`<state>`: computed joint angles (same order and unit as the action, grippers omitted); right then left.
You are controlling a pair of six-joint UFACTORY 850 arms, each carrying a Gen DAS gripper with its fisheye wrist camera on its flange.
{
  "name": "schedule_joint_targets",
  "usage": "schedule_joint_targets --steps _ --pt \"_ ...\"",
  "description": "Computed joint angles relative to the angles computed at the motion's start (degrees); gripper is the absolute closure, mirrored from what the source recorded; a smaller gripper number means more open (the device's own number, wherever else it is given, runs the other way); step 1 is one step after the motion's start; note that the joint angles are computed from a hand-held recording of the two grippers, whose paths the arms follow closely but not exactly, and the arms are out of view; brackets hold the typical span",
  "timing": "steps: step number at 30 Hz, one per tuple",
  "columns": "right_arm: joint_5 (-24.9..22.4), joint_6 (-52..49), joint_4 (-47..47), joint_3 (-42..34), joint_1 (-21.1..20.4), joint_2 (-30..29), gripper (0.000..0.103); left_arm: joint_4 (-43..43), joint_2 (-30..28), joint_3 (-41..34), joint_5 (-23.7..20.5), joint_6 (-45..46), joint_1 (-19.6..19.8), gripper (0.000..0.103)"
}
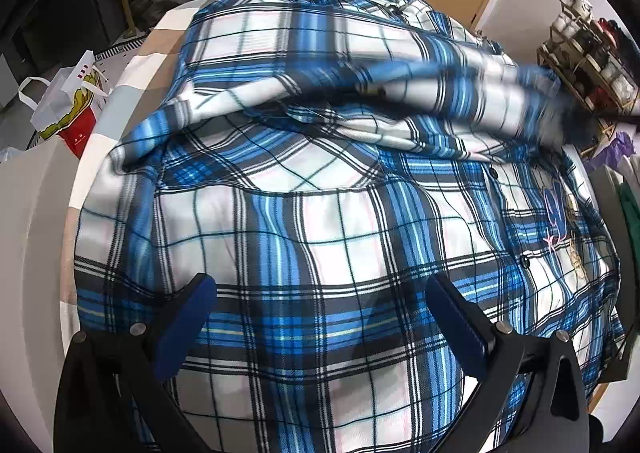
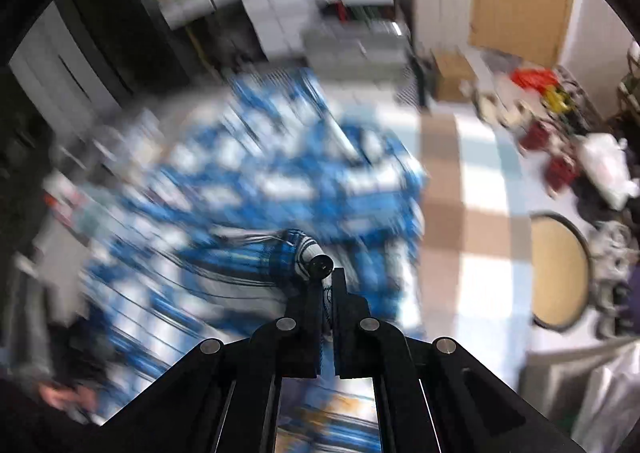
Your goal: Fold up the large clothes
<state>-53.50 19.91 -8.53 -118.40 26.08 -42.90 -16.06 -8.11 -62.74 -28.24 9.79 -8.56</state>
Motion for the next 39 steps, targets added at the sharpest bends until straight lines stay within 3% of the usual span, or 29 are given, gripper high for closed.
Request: schedule_joint_targets --steps 2,6,7,11,13,15,18,22,23,26,28,30,31,33,34,36,37,39 --pt "-4.39 -1.98 -0.48 0.30 0.25 -2.36 0.099 -0.98 0.05 0.01 -0.14 0.93 0.47 0.001" --pt "-4.76 0.44 -8.37 3.95 2.19 -2.25 0.092 -1.49 -0.12 -0.14 -0.62 1.26 0.65 0.001" --pt "-4.57 1.97 -9.37 4.06 2.28 -1.80 0.086 -1.74 -0.16 -0.24 -0.76 1.59 0.63 0.001" --pt "2.87 8.64 -11.17 5.48 2.52 2.11 0.079 -0.55 0.29 -0.01 0.00 0.80 -0.29 0.001" --pt "10.27 6.55 -8.38 6.23 2.86 3.77 0.046 -0.89 0.43 0.11 0.29 1.32 -0.42 0.001" --pt "13.74 8.83 -12.69 5.17 4.22 3.10 0.037 -1.24 0.59 0.21 0.17 1.70 -0.23 0.001" --pt "10.72 9.35 -15.23 -2.27 5.06 -3.09 0.037 -2.10 1.25 0.79 1.12 3.07 -0.07 0.001" --pt "-1.86 7.11 -12.19 -16.83 3.64 -15.78 0.043 -10.00 3.90 1.57 3.27 10.94 0.83 0.001" --pt "-2.74 6.17 -10.38 -17.47 3.08 -16.71 0.045 -8.45 4.68 1.78 5.52 9.63 0.54 0.001" --pt "4.41 9.22 -10.49 -8.90 2.54 -10.84 0.046 -6.10 6.14 -0.04 11.33 8.25 -0.34 0.001" --pt "11.06 13.64 -14.06 -0.46 2.62 -4.69 0.044 3.56 3.35 -4.97 12.34 1.07 -1.38 0.001" --pt "15.65 16.29 -15.22 5.38 2.35 -0.04 0.043 15.15 -3.45 -13.80 8.80 -7.20 -2.84 0.001" --pt "17.42 17.52 -15.38 7.59 2.17 1.81 0.043 18.34 -8.18 -19.60 4.27 -9.21 -3.38 0.001" --pt "18.72 18.38 -14.65 9.63 1.83 3.45 0.043 17.88 -16.39 -29.19 -3.55 -8.37 -3.48 0.001" --pt "18.77 17.40 -13.33 9.96 1.80 3.79 0.043 17.91 -20.50 -33.71 -8.34 -9.01 -3.36 0.002" --pt "16.23 19.32 -15.97 8.88 2.63 2.78 0.042 16.85 -25.37 -38.12 -14.12 -8.73 -2.65 0.017" --pt "14.17 20.41 -17.85 8.08 2.92 1.68 0.041 17.87 -27.88 -40.23 -16.82 -9.79 -2.52 0.019" --pt "12.73 19.91 -17.13 6.23 2.56 -0.80 0.041 16.46 -28.53 -38.53 -15.02 -9.44 -1.81 0.015"
